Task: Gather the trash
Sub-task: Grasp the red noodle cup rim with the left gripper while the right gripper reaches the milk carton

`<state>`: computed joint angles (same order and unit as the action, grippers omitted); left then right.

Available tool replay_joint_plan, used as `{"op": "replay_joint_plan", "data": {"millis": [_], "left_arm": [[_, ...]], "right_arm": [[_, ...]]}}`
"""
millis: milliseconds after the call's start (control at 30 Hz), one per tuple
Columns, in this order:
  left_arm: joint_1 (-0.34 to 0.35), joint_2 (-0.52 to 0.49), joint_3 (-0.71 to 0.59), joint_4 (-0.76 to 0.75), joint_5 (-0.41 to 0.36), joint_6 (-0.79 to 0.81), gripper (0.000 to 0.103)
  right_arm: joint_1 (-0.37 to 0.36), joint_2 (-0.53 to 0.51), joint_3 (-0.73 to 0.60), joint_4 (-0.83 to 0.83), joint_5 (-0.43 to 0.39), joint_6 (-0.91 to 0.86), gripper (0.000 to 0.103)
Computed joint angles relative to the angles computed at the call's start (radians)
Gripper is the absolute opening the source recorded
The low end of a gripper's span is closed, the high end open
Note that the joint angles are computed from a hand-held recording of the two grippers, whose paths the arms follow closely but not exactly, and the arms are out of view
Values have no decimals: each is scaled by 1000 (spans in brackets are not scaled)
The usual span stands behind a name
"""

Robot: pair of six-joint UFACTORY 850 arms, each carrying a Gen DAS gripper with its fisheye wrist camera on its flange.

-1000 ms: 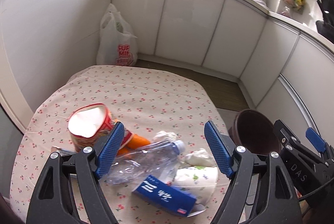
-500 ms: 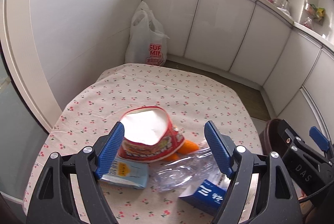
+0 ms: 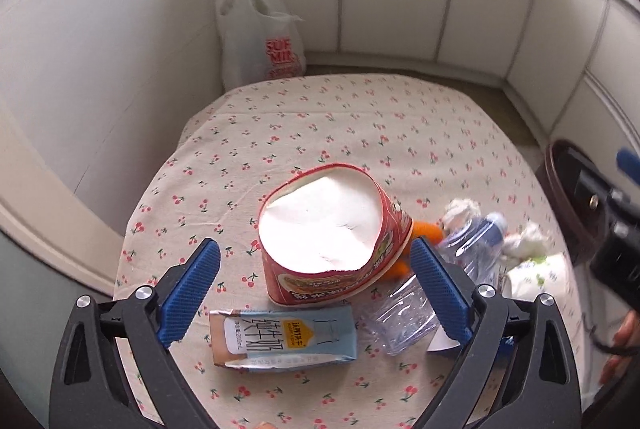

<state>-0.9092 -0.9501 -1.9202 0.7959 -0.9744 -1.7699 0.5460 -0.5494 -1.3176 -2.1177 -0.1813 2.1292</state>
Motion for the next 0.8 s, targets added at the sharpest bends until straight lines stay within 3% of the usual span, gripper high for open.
{"op": "replay_joint_plan", "data": {"millis": [167,367,533,633,700,800], "left_arm": [[30,0,21,-51,75,156,96],[93,46,124,-111,276,297,96],[120,45,149,-159,397,420,96],[123,28,141,-184,426,442,96],[120,0,107,-197,398,465,96],[113,5,116,-157,409,423,92]], "right_arm": [[-8,-18,-24,86,15,-70,96],[-15,-37,-45,213,43,-199,96],[-20,-64,-73,494,62,-479,96],[-20,-81,-89,677,61,-664,96],[-16,-91,-99,762,56,-755,96],[-12,-95,-103,813,63,-819,96]]}}
